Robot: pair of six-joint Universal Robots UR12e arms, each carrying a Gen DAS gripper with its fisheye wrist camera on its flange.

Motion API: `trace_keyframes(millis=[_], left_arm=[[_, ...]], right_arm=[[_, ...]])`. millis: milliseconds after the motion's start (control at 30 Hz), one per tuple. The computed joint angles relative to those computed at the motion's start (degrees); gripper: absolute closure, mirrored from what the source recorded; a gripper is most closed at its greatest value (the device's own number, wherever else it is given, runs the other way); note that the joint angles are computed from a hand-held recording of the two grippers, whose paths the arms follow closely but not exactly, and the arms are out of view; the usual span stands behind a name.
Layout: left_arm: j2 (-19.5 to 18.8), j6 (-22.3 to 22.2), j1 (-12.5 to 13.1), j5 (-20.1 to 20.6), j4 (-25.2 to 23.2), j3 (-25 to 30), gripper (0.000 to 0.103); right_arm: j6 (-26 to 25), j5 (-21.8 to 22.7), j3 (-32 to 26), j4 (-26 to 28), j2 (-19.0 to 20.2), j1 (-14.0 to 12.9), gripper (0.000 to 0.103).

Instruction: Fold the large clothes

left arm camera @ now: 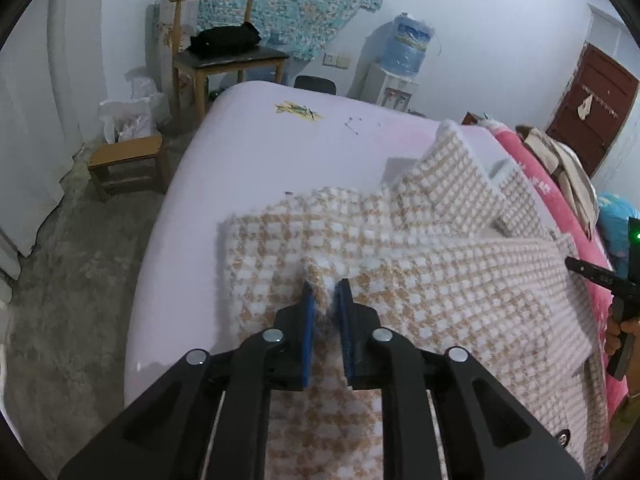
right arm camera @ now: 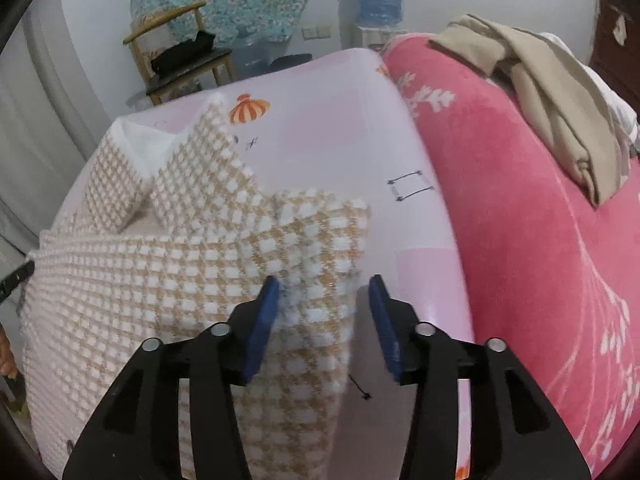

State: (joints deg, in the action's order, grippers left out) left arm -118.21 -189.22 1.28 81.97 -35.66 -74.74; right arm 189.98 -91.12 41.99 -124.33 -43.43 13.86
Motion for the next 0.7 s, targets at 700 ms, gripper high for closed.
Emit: trace_keyframes(millis=[700], left_arm=[[1.6, 8.9, -0.9, -2.7, -2.4, -0.5, 0.086]], right_arm=[[-6.0, 4.3, -1.6, 3.0, -0.6, 2.5, 0.064]])
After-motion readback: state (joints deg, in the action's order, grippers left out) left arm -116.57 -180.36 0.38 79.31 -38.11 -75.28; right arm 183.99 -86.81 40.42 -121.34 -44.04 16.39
